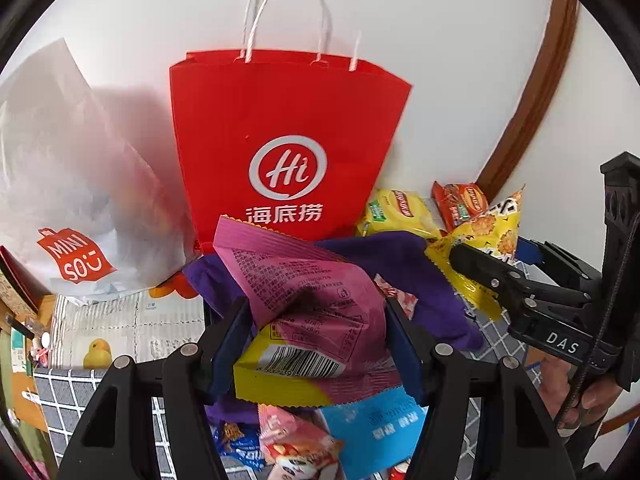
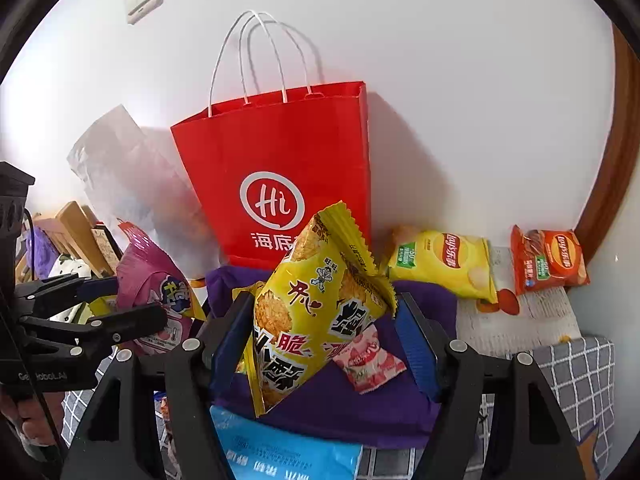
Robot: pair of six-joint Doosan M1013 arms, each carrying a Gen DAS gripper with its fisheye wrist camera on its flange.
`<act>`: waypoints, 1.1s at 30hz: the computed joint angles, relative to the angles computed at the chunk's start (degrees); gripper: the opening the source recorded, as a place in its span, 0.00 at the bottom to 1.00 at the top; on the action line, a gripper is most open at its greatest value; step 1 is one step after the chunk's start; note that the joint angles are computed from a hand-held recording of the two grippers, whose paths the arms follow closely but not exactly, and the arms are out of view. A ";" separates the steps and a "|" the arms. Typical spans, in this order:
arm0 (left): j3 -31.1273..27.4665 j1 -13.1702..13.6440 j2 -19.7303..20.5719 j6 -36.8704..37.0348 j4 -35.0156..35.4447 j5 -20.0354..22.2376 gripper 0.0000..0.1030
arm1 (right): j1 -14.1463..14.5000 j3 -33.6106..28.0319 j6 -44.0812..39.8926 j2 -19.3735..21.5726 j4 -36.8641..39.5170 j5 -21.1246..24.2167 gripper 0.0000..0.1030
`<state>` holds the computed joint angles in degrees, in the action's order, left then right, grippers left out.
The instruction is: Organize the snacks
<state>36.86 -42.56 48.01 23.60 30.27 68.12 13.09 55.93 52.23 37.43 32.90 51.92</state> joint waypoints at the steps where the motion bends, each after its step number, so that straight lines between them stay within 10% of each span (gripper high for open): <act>1: 0.71 0.22 -0.14 -0.26 -0.20 -0.48 0.62 | 0.01 -0.39 0.07 0.41 -0.10 0.37 0.68; 33: 8.83 3.56 -2.18 -3.39 -5.72 -6.39 0.62 | -0.38 -11.23 4.19 8.95 -10.84 11.89 0.68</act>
